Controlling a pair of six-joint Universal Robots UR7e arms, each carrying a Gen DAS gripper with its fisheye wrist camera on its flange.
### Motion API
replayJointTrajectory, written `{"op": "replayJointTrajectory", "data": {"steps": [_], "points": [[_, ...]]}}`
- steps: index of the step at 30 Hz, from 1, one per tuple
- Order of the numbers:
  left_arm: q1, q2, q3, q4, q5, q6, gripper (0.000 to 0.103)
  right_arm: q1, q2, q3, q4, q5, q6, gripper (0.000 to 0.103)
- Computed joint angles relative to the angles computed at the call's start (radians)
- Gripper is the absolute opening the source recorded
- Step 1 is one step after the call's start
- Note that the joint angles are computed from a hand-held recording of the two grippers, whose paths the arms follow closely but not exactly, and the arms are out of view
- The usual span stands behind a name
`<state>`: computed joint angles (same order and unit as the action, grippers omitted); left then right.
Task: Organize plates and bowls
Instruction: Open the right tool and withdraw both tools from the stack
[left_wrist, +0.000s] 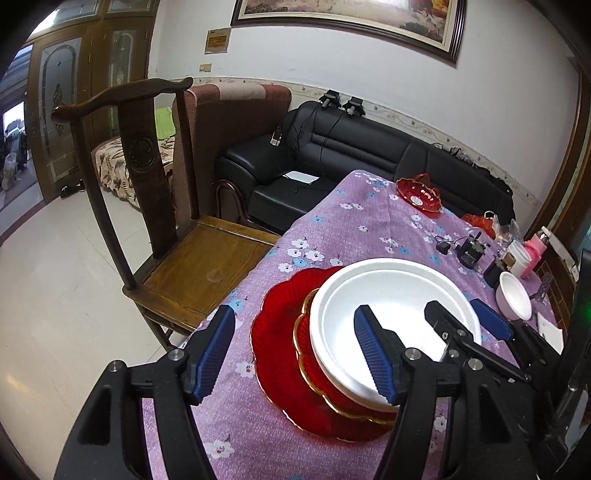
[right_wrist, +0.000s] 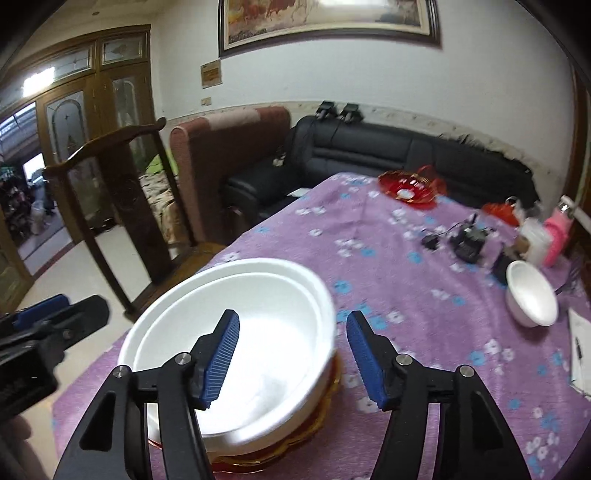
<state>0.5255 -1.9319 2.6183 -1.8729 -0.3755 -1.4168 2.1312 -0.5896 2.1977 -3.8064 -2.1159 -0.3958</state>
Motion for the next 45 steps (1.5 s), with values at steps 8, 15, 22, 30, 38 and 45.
{"op": "replayJointTrajectory", "data": {"steps": [8,15,22,30,38,45], "points": [[-0.049,-0.027,0.0,0.091,-0.005,-0.082,0.068,-0.017,-0.055,0.056,-0.131,-0.013,0.045,0.065],[-0.055,-0.006,0.013,0.034,-0.018,-0.044,0.068,-0.038,-0.039,0.02,-0.038,-0.1,0.066,0.065],[-0.064,-0.013,0.012,0.063,-0.021,-0.064,0.068,-0.079,-0.055,0.043,0.013,-0.025,0.14,0.065],[-0.135,0.069,-0.034,0.309,0.002,-0.278,0.076,-0.094,-0.12,0.121,-0.085,0.025,0.123,0.065],[-0.248,0.328,-0.131,0.61,0.036,-0.545,0.08,-0.154,-0.184,0.207,-0.195,0.013,0.047,0.065],[-0.262,0.45,-0.158,0.457,0.029,-0.414,0.08,-0.221,-0.275,0.279,-0.246,0.04,0.028,0.065]]}}
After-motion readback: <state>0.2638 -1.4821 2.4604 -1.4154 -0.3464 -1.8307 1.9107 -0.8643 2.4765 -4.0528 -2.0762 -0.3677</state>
